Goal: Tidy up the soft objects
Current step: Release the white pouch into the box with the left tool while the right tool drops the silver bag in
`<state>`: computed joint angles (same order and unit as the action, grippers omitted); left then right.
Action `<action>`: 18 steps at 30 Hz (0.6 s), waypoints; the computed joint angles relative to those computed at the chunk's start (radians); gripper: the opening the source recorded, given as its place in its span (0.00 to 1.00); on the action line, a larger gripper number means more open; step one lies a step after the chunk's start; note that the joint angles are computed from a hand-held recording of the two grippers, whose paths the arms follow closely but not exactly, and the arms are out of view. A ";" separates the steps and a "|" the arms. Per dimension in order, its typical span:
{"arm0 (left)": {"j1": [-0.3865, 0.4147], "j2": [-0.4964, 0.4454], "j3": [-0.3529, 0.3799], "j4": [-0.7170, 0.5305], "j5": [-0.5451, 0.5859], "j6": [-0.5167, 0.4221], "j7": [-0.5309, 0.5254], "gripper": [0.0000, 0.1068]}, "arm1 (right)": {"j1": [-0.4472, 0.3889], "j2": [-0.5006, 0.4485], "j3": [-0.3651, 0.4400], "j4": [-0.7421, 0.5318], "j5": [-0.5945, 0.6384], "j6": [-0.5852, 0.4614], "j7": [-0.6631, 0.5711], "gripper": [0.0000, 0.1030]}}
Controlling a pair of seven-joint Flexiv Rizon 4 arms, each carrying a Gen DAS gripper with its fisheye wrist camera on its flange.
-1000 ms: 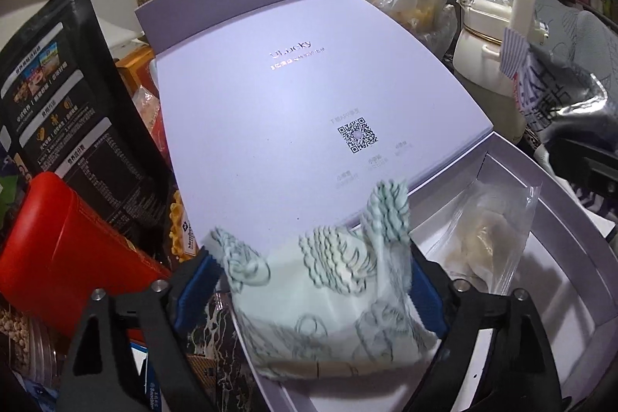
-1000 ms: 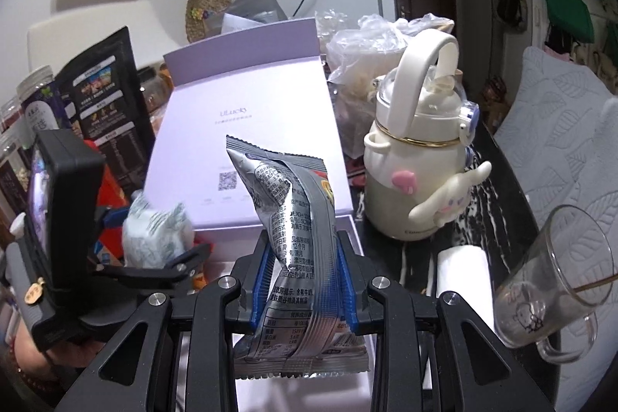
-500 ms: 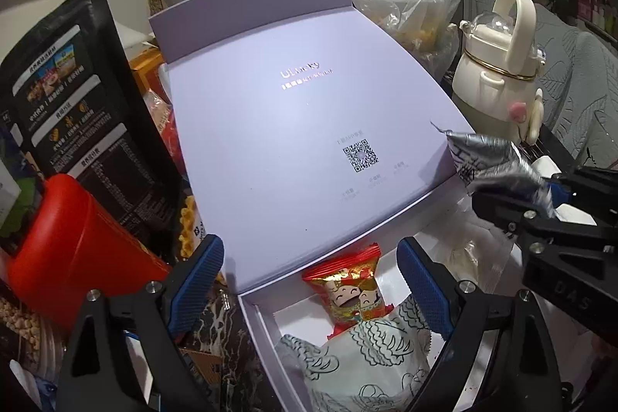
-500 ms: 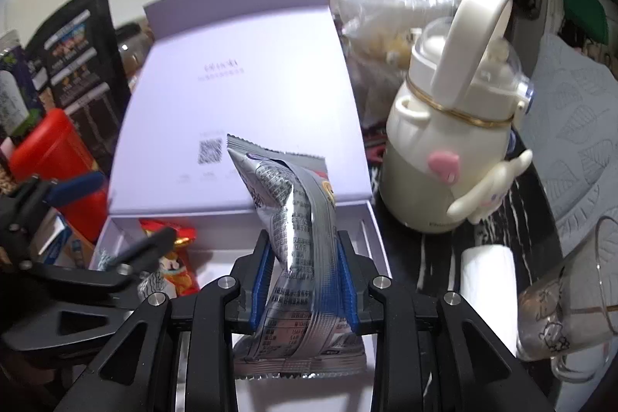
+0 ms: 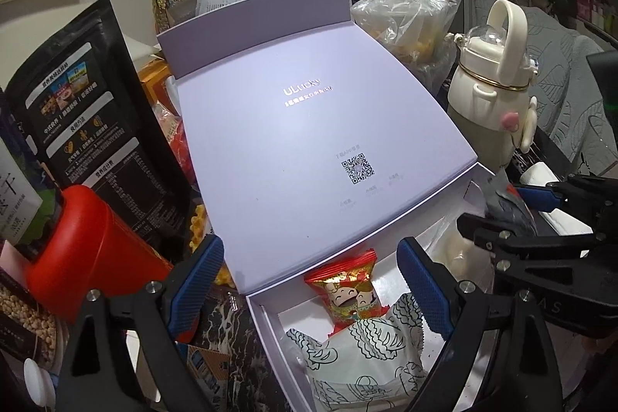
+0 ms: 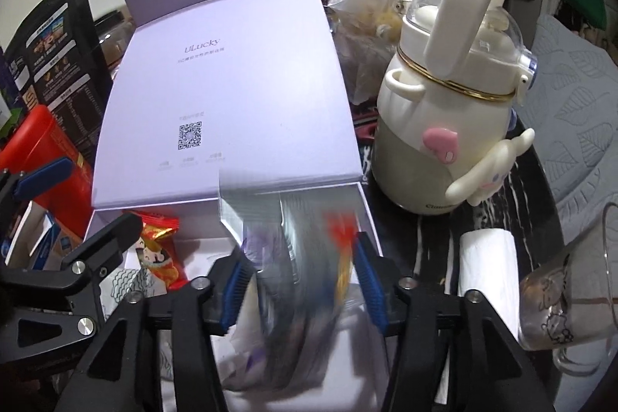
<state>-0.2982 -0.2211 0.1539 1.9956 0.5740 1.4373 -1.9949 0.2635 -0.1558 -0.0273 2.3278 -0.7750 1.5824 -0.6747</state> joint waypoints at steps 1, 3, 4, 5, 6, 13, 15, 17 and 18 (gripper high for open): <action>-0.005 0.003 0.005 -0.002 0.009 -0.001 -0.009 0.86 | -0.011 0.002 0.025 -0.003 0.036 -0.016 -0.027 0.55; -0.005 0.011 0.004 -0.001 0.015 -0.001 -0.013 0.86 | -0.013 0.009 0.036 -0.004 0.054 -0.029 -0.045 0.55; -0.003 0.018 0.002 0.002 0.016 0.002 -0.016 0.86 | -0.015 0.016 0.039 -0.002 0.057 -0.036 -0.050 0.55; 0.000 0.025 0.000 0.007 0.017 0.007 -0.017 0.86 | -0.016 0.022 0.040 0.000 0.054 -0.041 -0.049 0.55; 0.004 0.034 -0.003 0.012 0.016 0.013 -0.018 0.86 | -0.017 0.032 0.041 0.000 0.051 -0.047 -0.043 0.55; 0.040 0.100 -0.038 0.054 -0.005 0.030 0.012 0.86 | -0.071 0.117 0.079 0.020 -0.020 -0.080 0.029 0.57; 0.053 0.128 -0.051 0.070 -0.008 0.032 0.015 0.86 | -0.087 0.138 0.104 0.019 -0.019 -0.095 0.030 0.57; 0.075 0.157 -0.071 0.096 -0.041 0.044 0.041 0.86 | -0.101 0.160 0.126 0.021 -0.019 -0.105 0.029 0.57; 0.083 0.172 -0.079 0.104 -0.045 0.045 0.043 0.86 | -0.108 0.175 0.136 0.025 -0.022 -0.104 0.029 0.58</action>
<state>-0.2148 -0.0495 0.0752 2.0997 0.5286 1.4825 -1.9520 0.1553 0.0189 0.1087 2.3531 -0.7967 1.4780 -0.6455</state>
